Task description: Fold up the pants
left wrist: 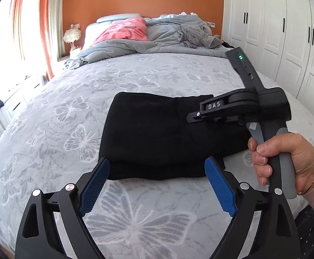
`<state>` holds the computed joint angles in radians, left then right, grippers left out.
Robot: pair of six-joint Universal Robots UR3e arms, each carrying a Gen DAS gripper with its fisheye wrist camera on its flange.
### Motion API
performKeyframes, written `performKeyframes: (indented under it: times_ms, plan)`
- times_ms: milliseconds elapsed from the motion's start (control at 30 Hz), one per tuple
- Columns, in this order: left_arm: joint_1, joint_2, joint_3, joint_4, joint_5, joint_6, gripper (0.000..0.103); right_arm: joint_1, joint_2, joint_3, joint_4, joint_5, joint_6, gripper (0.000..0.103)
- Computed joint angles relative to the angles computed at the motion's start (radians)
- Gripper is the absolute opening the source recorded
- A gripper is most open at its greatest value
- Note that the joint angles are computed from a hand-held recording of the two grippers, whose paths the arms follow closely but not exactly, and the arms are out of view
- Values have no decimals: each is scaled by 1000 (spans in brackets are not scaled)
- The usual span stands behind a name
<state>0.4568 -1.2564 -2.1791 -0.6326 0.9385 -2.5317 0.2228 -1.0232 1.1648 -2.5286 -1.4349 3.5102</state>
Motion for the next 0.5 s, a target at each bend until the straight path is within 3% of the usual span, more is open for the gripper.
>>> performKeyframes:
  times_ms: [167, 267, 333, 400, 433, 500]
  plan:
    - [91, -23, 78, -88, -74, -62, 87, 13, -137, 2, 60, -350, -151, 14]
    - [78, -68, 123, -112, -69, -94, 87, -110, -109, 120, 116, -310, -145, 32]
    - [35, -118, 159, -120, -39, -123, 87, -169, -82, 128, 246, -278, -94, 32]
    - [-11, -163, 196, -142, -15, -149, 87, -211, -194, 263, 133, -182, -118, 34]
    - [-30, -181, 213, -160, -12, -160, 87, -227, -258, 340, 61, -147, -131, 54]
    - [-57, -216, 249, -204, -26, -178, 87, -256, -368, 482, -51, -95, -138, 81]
